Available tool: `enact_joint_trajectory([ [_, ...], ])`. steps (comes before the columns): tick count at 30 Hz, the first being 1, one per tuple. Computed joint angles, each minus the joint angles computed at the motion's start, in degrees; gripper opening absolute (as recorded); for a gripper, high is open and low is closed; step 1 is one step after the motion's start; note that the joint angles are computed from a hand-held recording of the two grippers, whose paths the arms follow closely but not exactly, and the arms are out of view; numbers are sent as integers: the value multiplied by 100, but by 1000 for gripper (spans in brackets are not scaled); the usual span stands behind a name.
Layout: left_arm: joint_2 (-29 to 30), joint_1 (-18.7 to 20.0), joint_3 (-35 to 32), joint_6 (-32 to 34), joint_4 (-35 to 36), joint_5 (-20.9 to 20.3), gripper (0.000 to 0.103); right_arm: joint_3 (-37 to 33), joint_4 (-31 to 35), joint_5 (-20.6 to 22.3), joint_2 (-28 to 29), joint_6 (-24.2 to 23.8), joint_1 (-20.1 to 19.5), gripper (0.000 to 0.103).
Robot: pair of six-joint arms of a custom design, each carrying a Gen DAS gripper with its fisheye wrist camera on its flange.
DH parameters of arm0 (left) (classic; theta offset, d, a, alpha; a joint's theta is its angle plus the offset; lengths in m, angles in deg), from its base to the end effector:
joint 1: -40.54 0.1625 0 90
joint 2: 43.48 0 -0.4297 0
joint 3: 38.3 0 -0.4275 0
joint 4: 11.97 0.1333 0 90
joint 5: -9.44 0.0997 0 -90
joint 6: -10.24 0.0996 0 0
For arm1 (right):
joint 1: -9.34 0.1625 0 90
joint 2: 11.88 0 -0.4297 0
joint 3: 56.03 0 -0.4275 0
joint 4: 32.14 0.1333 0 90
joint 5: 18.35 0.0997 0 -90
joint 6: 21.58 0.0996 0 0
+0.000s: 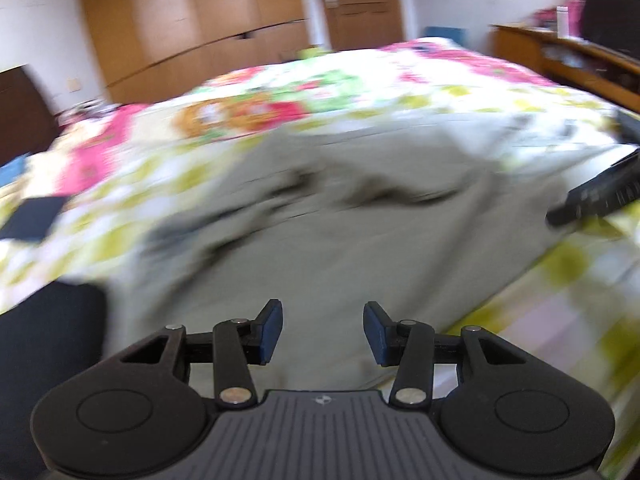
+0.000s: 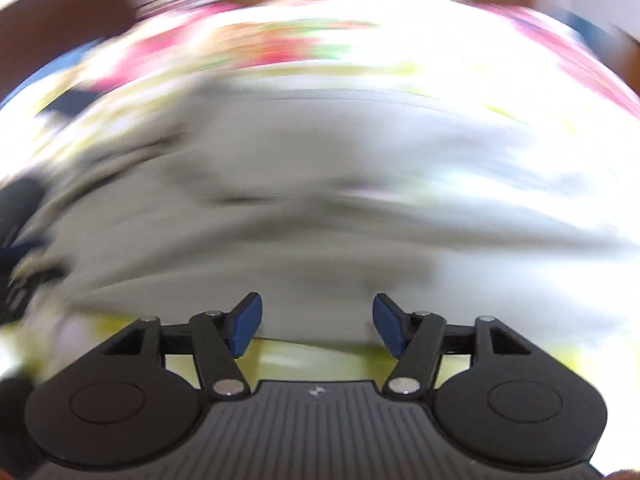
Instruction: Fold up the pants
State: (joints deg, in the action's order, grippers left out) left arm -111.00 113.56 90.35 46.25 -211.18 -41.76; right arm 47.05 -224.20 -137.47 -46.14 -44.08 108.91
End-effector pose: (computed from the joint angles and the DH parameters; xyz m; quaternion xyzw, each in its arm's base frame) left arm 0.0426 -0.5306 0.2075 0.2632 0.8313 -0.3288 0.3627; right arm 0.1902 -0.6177 -0.0123 0.1871 -0.9112 0.2480 0.2705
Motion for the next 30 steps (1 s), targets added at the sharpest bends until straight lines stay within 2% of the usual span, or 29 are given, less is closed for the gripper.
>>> enact_joint_trajectory([
  [3, 520, -168, -322, -215, 404, -381, 58, 483, -567, -174, -620, 1061, -552, 64],
  [7, 1161, -416, -728, -233, 693, -623, 58, 886, -1127, 358, -1156, 2088, -1156, 65],
  [10, 1505, -564, -985, -185, 856, -781, 60, 1013, -1306, 766, -1394, 2266, -1409, 68],
  [12, 1708, -646, -1126, -93, 882, -805, 62, 994, -1418, 764, -1381, 2302, -1469, 70],
  [15, 1915, -685, -1296, -87, 1065, -812, 62, 977, -1405, 1030, -1459, 2294, -1659, 71],
  [16, 1969, -702, -1337, -98, 1133, -799, 62, 871, -1326, 1115, -1433, 2332, -1698, 67],
  [18, 1994, -729, -1349, -56, 1179, -736, 62, 739, -1251, 1240, -1402, 2418, -1750, 38],
  [19, 1988, -743, -1351, -57, 1206, -719, 62, 816, -1139, 1459, -1541, 2496, -1818, 18],
  [20, 1980, -748, -1367, -63, 1240, -715, 62, 847, -1031, 1737, -1634, 2601, -1889, 11],
  [22, 1974, -744, -1406, -57, 1277, -699, 62, 820, -882, 2235, -1740, 2669, -1950, 7],
  [23, 1968, -747, -1420, -58, 1294, -688, 62, 801, -949, 2308, -1769, 2576, -1911, 7],
  [27, 1893, -778, -1362, -115, 1216, -788, 62, 988, -1559, 2869, -2017, 2270, -1811, 5],
  [29, 1839, -783, -1282, -155, 1168, -923, 64, 1193, -1891, 2957, -2137, 2222, -1821, 5],
  [30, 1826, -781, -1239, -170, 1161, -966, 65, 1291, -1982, 2859, -2172, 2195, -1832, 5],
])
